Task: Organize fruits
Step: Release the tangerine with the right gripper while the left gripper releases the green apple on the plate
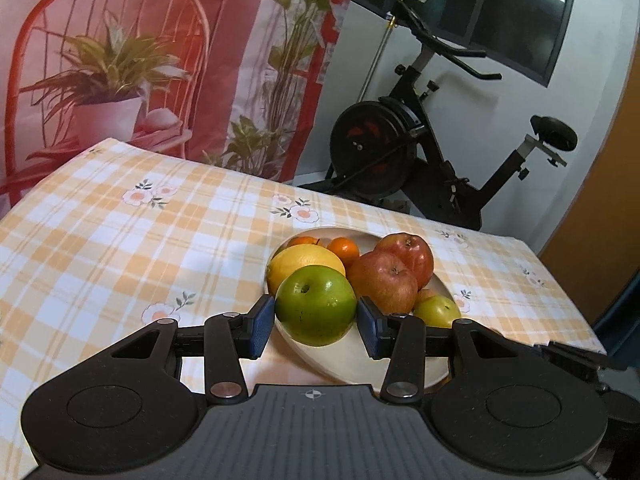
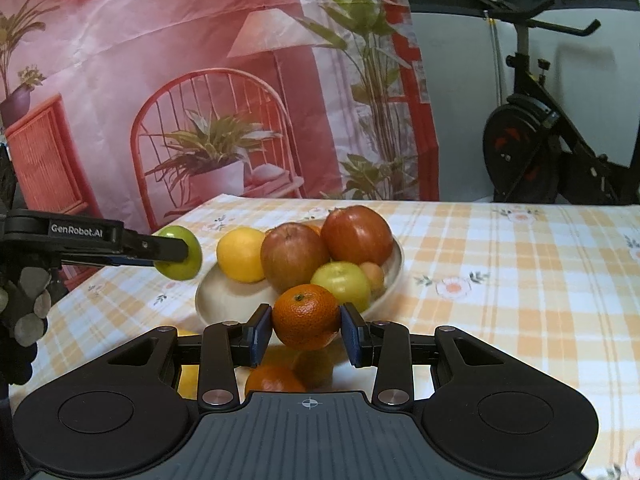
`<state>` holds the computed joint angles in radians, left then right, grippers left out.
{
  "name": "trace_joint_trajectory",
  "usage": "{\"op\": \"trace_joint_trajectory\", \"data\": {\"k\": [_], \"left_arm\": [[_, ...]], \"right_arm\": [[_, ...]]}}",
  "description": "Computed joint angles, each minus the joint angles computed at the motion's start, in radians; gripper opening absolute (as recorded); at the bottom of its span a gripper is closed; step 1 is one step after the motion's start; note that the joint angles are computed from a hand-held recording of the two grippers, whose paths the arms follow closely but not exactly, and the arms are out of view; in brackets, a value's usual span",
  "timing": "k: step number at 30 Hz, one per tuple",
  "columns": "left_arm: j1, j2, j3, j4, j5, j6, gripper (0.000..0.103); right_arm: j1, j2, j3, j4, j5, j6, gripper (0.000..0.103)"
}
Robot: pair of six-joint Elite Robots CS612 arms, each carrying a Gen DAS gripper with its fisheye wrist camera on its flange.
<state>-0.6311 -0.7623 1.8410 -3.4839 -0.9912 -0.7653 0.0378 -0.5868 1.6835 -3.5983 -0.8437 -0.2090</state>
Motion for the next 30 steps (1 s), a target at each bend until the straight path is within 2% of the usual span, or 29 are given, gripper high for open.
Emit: {"op": "trace_joint_trajectory", "data": {"k": [10,30], "left_arm": [[0.014,0.016,-0.033,0.047,-0.025,0.060,0.048],[0.015,0.017,-0.043,0.104,-0.029,0.066,0.048]], "right_arm": [[0.030,0.011,-0.054,0.094,-0.035,-0.050,0.034],[0.028,0.019,-0.043,0.052,-0.041,-0.055,0.036]]}}
